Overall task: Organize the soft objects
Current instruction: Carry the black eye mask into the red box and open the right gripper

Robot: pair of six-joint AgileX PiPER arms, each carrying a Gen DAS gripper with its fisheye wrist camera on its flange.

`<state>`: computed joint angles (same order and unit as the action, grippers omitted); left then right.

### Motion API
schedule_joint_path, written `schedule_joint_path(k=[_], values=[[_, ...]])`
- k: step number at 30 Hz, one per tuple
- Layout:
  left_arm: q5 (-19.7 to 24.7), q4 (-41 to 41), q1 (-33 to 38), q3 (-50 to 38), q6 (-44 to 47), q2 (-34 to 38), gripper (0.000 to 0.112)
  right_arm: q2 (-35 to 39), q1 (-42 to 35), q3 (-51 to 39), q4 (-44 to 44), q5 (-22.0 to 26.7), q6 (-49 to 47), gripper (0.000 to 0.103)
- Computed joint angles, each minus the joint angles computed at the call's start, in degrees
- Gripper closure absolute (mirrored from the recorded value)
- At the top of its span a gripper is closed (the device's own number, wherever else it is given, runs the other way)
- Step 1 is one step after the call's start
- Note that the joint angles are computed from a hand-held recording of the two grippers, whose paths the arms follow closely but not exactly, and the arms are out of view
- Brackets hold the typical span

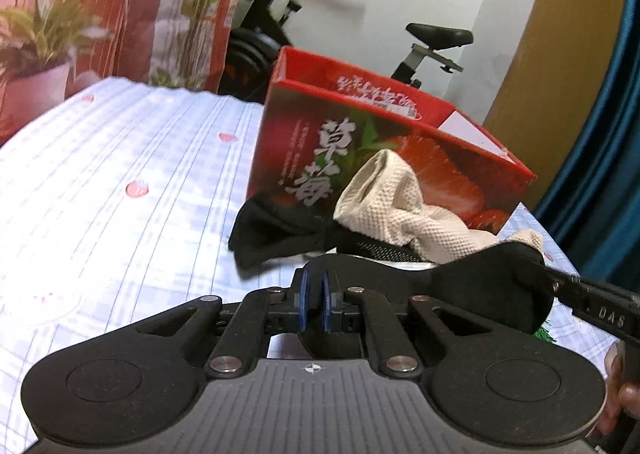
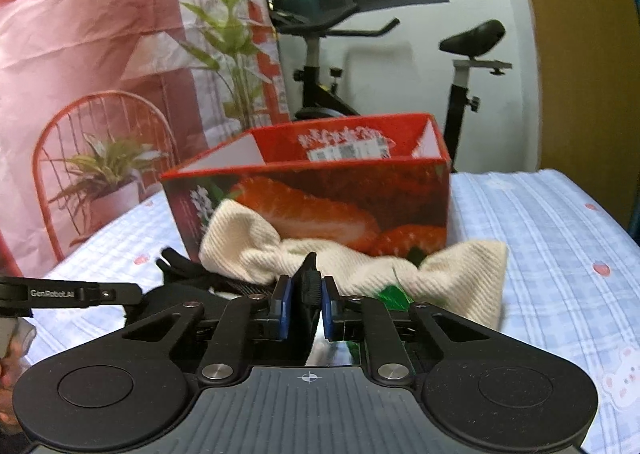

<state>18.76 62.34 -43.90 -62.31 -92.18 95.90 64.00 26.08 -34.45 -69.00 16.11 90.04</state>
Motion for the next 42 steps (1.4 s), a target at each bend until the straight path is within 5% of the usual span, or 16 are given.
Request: schedule_joint_path(k=[4,6,8,22,25,30,33,37,42], values=[[-0.7,-2.7,0.8,0.5,1.3,-0.4,0.098,-0.2,0.1,1.1,4.9,0.7,-3.1,0.089],[-0.8,-5.0,1.1,0.4,3.0,-0.5,0.082,0.2,0.6,1.3,5.2,1.2,-3.6,0.089],[-0.3,-3.4,1.1,0.8,0.4,-0.8,0.055,0.5,1.1,1.4,5.7,1.5,-4.2,0.089],[0.5,-27.5,1.7,-2.3,25.3,2.9,0.043,1.7,-0.2,1.9,9.6,0.6,-8.2,0.088],[0.1,-26.2,1.2,-2.5,25.1,3.7,0.038,2.1,-0.5,1.9,10.1,0.2,-8.6,0.088],[-1.7,-24.6,1.1,-2.2,24.1,4.1,0.040,2.7,-0.7,2.2,12.2,-0.4,-10.4,0.088],[-3.6,-25.8,1.6,-1.3,25.1,3.4,0.057,2.7,-0.3,2.2,12.1,-0.3,-10.3,0.088],[-4.3,-14.3,0.4,0.3,14.5,1.5,0.078,1.9,-0.1,2.5,10.5,-1.1,-8.6,0.089],[-2.1,0.6,-1.5,0.2,1.0,-0.5,0.088,0.6,0.6,1.7,9.0,-2.8,-8.8,0.090]])
